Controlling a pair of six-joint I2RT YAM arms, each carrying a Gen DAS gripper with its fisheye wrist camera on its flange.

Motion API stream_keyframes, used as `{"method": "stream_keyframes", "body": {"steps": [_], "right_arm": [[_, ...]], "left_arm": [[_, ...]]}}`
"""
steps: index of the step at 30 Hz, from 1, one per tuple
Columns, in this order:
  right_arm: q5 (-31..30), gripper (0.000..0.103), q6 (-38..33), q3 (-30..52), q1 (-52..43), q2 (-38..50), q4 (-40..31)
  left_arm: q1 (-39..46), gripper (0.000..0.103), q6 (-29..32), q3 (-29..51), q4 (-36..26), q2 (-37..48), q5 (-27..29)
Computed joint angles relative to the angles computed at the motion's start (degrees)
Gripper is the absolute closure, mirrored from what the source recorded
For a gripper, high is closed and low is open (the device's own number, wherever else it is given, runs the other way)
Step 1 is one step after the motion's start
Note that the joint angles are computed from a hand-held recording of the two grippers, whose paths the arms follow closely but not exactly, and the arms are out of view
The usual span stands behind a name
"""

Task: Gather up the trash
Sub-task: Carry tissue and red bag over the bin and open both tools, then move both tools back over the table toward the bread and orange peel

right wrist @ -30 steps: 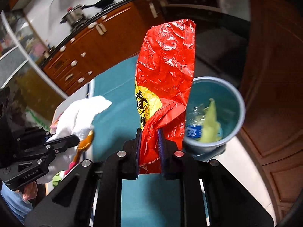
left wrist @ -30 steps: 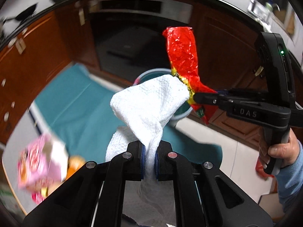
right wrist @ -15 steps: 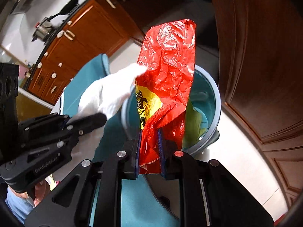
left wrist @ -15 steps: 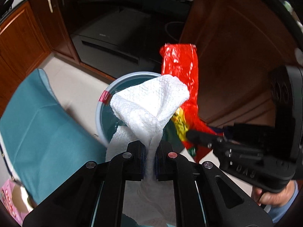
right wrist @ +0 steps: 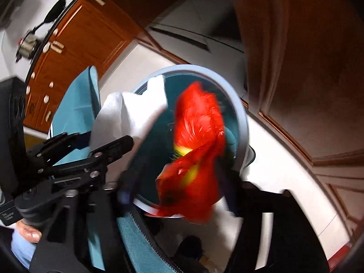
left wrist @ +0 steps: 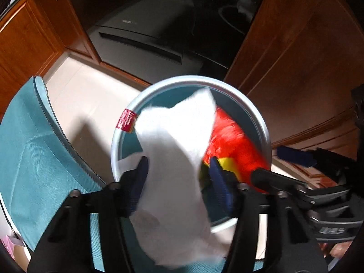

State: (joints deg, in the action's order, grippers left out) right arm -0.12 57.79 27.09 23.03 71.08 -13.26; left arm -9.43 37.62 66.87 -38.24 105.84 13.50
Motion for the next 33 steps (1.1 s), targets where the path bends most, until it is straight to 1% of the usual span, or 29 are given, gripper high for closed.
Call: {"method": "stream_keyframes", "body": {"steps": [2,5,7,8,12,14,16,19,21,24,26,29,31,33], "right_arm": [[1.0,0.024,0.1,0.1,0.5,-1.3,-1.1],[3.0,0.024,1.4,1.4,1.9,-3.1,-5.1],[4.3,0.016,2.6,2.3,2.6,-4.8,-8.8],[5.1,0.015,3.3,2.6,3.5,-5.9,-10.3],[7.1,0.015,4.1,3.9,6.0,-8.1,-15.9],[7.5,0.015,4.9,4.3,7.1,-8.8,-17.4],[8.0,0.014,6.7,4.6,8.6,-9.7,-19.3],[9.2,0.014,9.5,5.3,11.4,-11.4,-22.3],[10.6,0.014,12.2,6.6,14.2,-12.2,-25.0],[13.5,0.014,16.8,9.0,19.3,-12.7,-28.3],[15.7,0.014,19.8,10.9,23.9,-11.9,-29.9],[18.5,0.014,24.4,14.7,31.3,-8.3,-31.9],[19.6,0.014,26.6,17.2,35.0,-5.7,-32.6],[20.3,0.014,27.9,20.6,38.4,-2.0,-33.0]], "left_arm": [[0.3,0.036,0.3,0.6,-0.8,0.3,0.2],[0.1,0.031,0.6,0.5,-1.1,-0.2,0.4],[0.7,0.029,1.2,0.3,-1.5,-1.2,1.1],[0.8,0.028,1.4,-0.8,-1.7,-2.6,1.4],[2.0,0.021,3.4,-2.9,-2.8,-6.4,2.5],[2.3,0.020,3.7,-3.9,-3.0,-8.0,2.5],[3.0,0.018,4.3,-5.0,-3.3,-9.3,2.7],[5.0,0.015,5.8,-5.9,-5.3,-11.9,3.2],[6.8,0.012,6.8,-6.8,-6.5,-14.2,3.9],[11.6,0.008,8.4,-7.9,-8.9,-18.2,5.9],[16.1,0.006,10.6,-8.1,-12.1,-20.5,8.5],[23.5,0.006,15.7,-8.1,-16.7,-22.5,11.3],[28.8,0.006,20.2,-7.5,-20.0,-22.4,12.4],[35.1,0.006,26.2,-6.4,-23.6,-21.5,13.2]]}}
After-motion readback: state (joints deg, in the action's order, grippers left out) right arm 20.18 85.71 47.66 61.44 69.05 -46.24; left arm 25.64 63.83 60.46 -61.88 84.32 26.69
